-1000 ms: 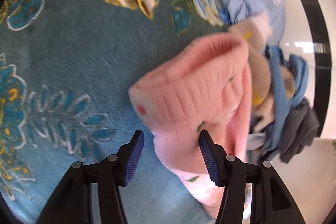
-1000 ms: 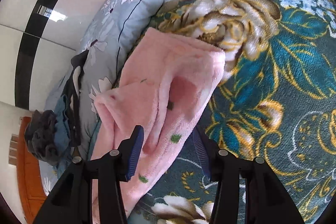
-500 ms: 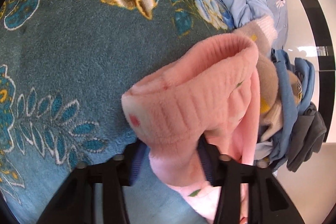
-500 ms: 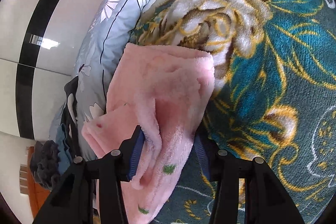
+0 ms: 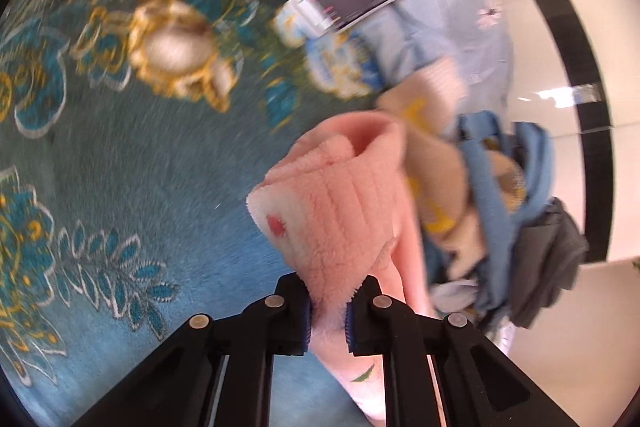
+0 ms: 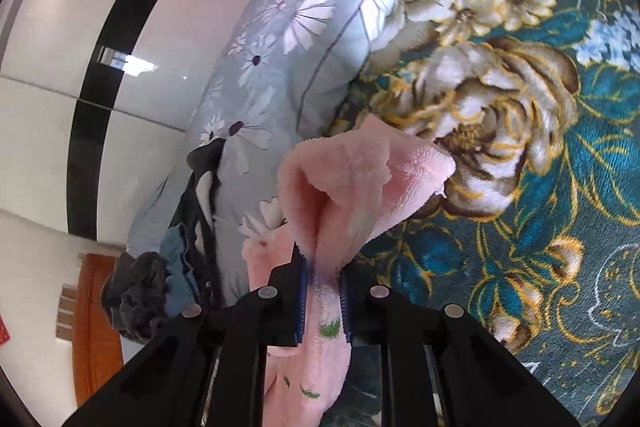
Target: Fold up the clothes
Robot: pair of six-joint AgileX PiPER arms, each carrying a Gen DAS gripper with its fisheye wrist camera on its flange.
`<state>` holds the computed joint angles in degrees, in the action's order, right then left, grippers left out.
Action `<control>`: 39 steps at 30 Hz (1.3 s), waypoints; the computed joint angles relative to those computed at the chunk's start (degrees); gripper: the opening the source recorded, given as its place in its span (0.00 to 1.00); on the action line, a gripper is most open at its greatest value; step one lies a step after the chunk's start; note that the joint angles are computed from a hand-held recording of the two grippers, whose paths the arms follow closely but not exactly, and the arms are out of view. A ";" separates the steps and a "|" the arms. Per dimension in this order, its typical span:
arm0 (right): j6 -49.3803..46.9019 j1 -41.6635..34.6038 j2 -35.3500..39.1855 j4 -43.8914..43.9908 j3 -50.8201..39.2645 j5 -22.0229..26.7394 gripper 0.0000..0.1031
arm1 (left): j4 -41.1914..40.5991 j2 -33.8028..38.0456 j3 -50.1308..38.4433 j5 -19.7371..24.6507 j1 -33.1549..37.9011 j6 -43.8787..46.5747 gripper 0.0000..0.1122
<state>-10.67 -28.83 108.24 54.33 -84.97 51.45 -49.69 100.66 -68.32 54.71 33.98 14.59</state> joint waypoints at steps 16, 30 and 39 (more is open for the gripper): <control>-17.22 -13.75 -11.62 0.80 30.99 4.34 0.14 | 9.05 2.27 3.29 8.80 19.32 8.50 0.11; -15.14 -14.81 -12.02 -3.18 29.06 4.11 0.25 | 7.46 2.05 3.54 14.14 23.59 8.26 0.30; -21.40 -10.84 -18.58 -11.83 25.29 5.61 0.45 | 20.13 -12.06 5.75 6.23 16.51 -2.27 0.36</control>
